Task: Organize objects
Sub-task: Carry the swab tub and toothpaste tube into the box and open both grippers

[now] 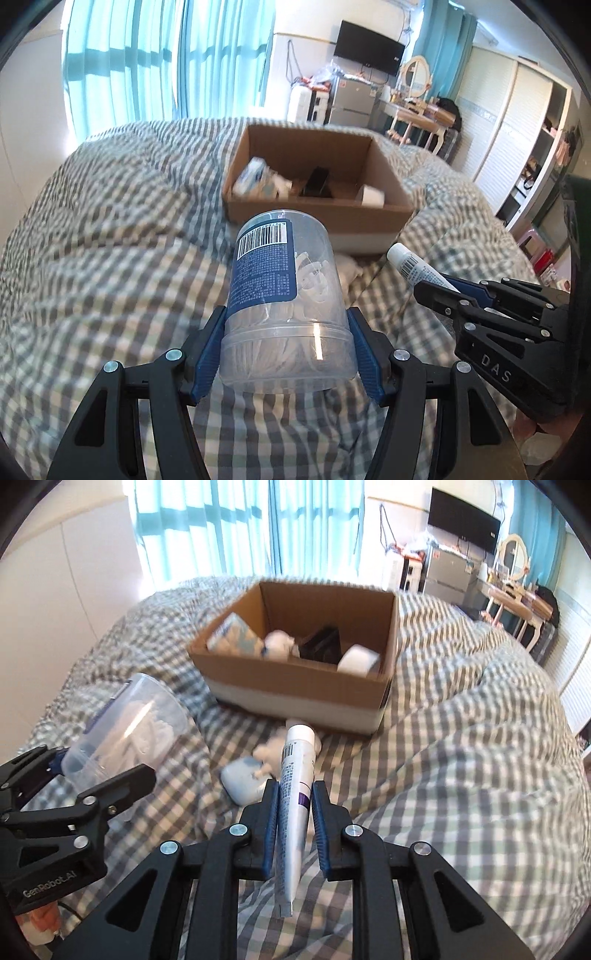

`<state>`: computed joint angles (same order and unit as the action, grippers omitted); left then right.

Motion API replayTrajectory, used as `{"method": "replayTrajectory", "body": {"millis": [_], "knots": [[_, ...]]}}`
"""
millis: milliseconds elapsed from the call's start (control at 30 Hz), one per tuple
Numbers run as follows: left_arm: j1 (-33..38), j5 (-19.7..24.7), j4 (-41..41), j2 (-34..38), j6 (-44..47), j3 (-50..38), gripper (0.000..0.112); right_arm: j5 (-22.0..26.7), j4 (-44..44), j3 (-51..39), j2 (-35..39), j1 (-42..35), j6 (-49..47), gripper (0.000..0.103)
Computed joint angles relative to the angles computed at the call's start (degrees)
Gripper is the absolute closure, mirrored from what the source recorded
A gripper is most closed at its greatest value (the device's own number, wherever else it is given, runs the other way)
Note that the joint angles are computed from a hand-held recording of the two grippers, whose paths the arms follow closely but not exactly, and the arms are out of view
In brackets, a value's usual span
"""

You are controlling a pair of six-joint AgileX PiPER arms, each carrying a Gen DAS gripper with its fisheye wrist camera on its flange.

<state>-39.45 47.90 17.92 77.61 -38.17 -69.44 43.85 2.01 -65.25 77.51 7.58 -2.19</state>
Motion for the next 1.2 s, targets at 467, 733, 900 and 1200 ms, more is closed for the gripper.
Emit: {"method": "replayTrajectory", "body": {"millis": [467,733,900,1200], "knots": [[7.6,5.4,-3.5,16.8,15.5,-32.7,0.048,5.5,2.3,-28.5,11.4,-1.4,-6.7,0.086],[13.1,8.8,-9.7,36.1,24.9,-54.1,0.048,13.3,4.9,-53.1,31.6,-5.5,-5.3,0.086],[14.7,11.8,-13.0,45.3,28.4,-63.3,0.048,20.0,4.6,-67.6,44.8,-7.4,-5.1,0.086],[15.3,14.2,-16.3,53.6,31.2,-71.0,0.048,25.5,5.1,-79.9,55.9,-8.4,-5.4,0.086]]}}
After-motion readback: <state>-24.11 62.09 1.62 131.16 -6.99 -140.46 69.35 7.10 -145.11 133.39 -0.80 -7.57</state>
